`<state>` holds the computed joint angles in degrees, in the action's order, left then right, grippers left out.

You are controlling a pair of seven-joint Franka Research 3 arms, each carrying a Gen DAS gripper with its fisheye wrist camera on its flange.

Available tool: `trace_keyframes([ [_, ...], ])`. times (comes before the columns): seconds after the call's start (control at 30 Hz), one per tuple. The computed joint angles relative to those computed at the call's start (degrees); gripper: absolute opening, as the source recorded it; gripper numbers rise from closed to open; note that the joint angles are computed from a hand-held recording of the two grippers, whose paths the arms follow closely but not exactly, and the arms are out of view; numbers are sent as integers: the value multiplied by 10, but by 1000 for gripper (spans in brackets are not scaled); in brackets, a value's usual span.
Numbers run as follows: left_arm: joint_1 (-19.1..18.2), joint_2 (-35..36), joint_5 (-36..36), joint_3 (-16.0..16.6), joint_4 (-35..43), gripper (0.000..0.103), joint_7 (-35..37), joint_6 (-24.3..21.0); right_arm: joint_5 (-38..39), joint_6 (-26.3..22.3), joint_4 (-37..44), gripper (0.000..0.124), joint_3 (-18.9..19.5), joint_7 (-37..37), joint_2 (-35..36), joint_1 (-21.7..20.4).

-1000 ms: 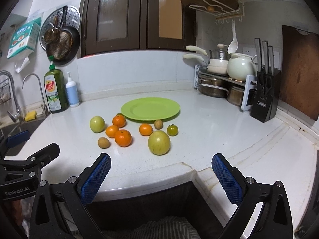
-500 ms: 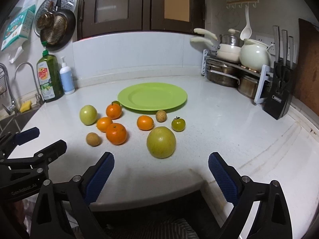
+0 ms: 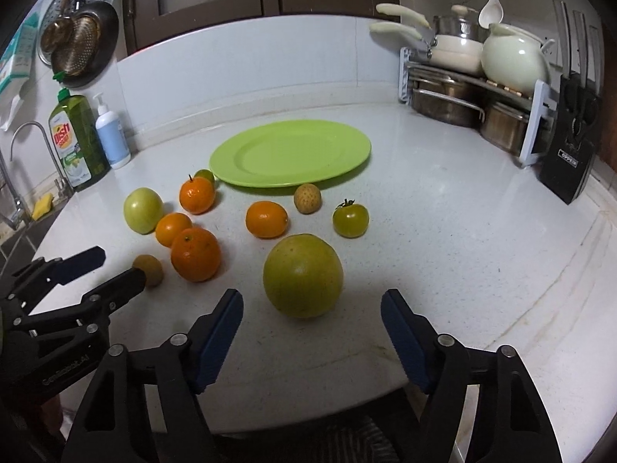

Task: Organize fruits
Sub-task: 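Grasp the small brown fruit with the left tool while the right tool grasps the yellow-green pomelo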

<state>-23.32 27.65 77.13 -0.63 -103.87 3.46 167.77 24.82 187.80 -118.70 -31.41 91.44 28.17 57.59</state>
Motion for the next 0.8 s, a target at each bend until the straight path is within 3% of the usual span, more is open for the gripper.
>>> trace_keyframes([
  [0.43, -5, 28, -83, 14, 21, 34, 67, 33, -58, -27, 36, 59, 62, 29, 9, -74],
  [0.6, 0, 35, -138, 16, 17, 29, 101, 55, -74, -28, 37, 56, 73, 45, 8, -87],
  [0.8, -29, 36, -148, 49, 15, 29, 98, 64, -90, -32, 39, 50, 75, 58, 8, -92],
])
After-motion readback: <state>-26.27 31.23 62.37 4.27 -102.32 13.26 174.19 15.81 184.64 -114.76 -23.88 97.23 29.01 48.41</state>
